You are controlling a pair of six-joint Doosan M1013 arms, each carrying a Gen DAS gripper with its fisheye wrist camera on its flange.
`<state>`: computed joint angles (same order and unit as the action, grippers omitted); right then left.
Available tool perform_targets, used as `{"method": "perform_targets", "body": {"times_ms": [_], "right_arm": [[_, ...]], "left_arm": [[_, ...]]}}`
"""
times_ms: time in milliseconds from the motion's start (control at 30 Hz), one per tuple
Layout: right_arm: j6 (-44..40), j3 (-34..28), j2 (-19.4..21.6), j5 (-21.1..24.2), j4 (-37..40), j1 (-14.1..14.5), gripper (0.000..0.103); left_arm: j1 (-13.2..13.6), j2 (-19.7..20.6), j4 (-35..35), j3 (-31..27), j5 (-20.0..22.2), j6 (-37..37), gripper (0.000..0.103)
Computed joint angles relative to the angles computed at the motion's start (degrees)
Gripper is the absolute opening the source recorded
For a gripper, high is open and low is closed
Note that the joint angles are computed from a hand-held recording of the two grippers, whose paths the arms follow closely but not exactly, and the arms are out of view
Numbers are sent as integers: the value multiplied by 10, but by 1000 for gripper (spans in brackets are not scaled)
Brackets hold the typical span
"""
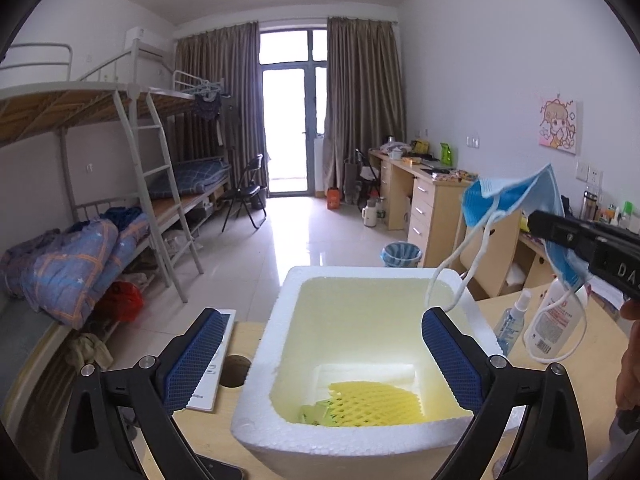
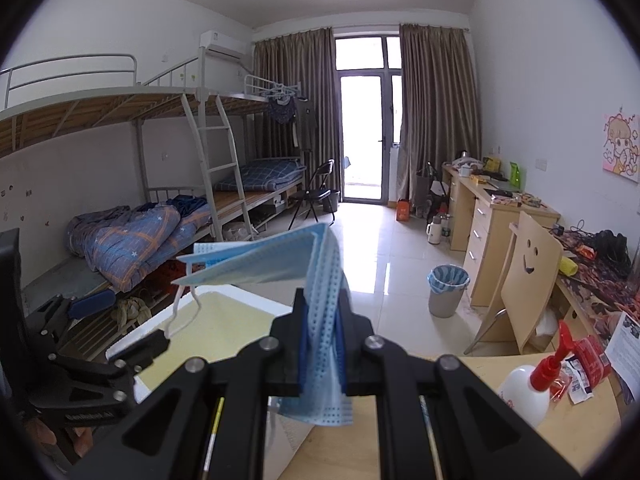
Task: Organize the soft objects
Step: 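Lower the blue mask into the foam box and open the right gripper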
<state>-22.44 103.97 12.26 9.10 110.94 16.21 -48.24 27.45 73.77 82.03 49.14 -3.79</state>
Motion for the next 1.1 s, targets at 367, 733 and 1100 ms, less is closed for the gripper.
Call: {"method": "perform_targets", "body": {"times_ms": [367, 733, 1100], "right_arm": [[108, -7, 8, 21, -118, 10, 15], [254, -25, 26, 27, -279, 25, 15], [316, -35, 32, 38, -344, 30, 15]], "left_arm": [[-4, -16, 8, 23, 45, -35, 100], [-8, -31, 22, 52, 92, -67, 100], [-7, -40, 20, 67, 98, -81, 100]]}}
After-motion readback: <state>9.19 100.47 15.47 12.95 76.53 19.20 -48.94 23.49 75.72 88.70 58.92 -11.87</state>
